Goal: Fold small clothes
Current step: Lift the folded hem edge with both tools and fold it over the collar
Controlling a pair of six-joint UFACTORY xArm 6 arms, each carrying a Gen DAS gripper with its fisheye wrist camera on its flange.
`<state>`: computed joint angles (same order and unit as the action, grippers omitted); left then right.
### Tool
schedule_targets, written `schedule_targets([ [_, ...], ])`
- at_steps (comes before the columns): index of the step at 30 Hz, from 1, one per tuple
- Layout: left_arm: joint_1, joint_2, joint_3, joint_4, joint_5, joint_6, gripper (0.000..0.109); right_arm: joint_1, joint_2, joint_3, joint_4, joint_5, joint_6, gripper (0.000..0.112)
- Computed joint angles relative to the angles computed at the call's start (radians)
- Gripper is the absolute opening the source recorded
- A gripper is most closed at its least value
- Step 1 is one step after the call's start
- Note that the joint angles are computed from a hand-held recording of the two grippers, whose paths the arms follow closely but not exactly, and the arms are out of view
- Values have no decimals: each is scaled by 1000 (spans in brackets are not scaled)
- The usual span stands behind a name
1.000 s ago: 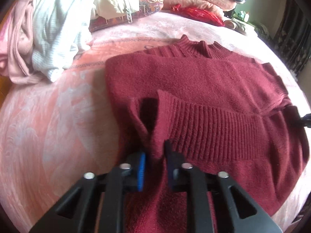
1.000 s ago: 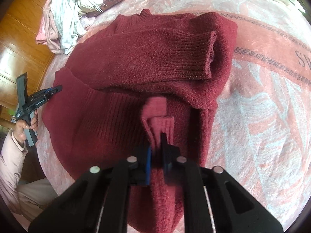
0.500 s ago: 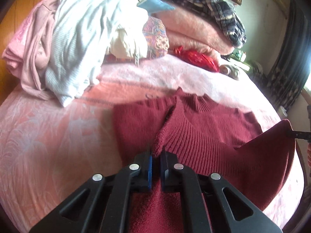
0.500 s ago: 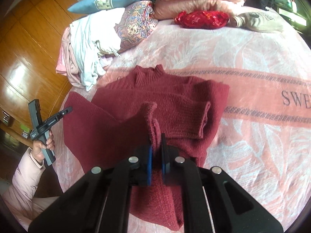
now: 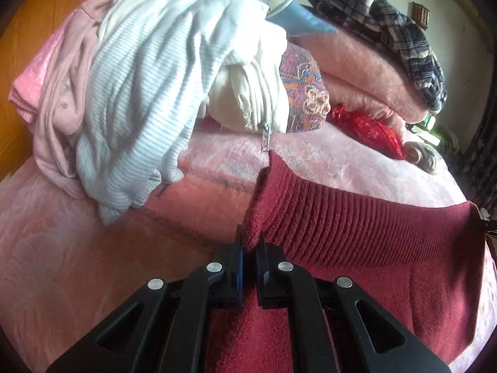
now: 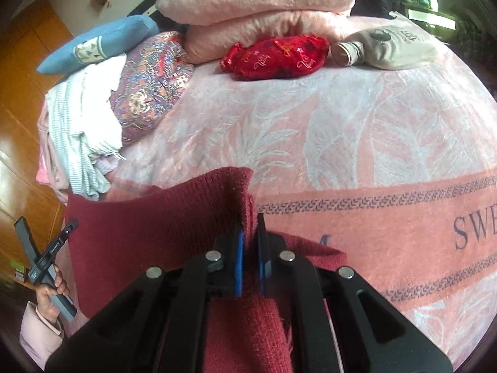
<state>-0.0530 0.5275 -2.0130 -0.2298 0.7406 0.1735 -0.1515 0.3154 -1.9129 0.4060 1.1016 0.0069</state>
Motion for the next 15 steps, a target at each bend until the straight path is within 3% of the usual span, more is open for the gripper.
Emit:
schedule_targets([
  [4, -21, 95, -102, 117, 81, -56, 6, 24, 75, -30, -101, 22, 49, 6],
  [10, -27, 140, -145, 145, 147, -54, 8, 41, 63, 21, -185, 39, 91, 12],
  [12, -23, 132, -142, 135, 162, -71, 14, 44, 55, 14, -208, 65, 106, 28],
  [13, -22, 125, -141, 134, 168, -78, 23, 44, 40, 23, -207, 68, 100, 32],
  [14, -18, 117, -148, 126, 196, -76, 43, 41, 19, 37, -206, 70, 92, 37],
  [15, -15, 99, -138, 121, 214, -73, 50, 39, -5, 51, -208, 78, 86, 39],
])
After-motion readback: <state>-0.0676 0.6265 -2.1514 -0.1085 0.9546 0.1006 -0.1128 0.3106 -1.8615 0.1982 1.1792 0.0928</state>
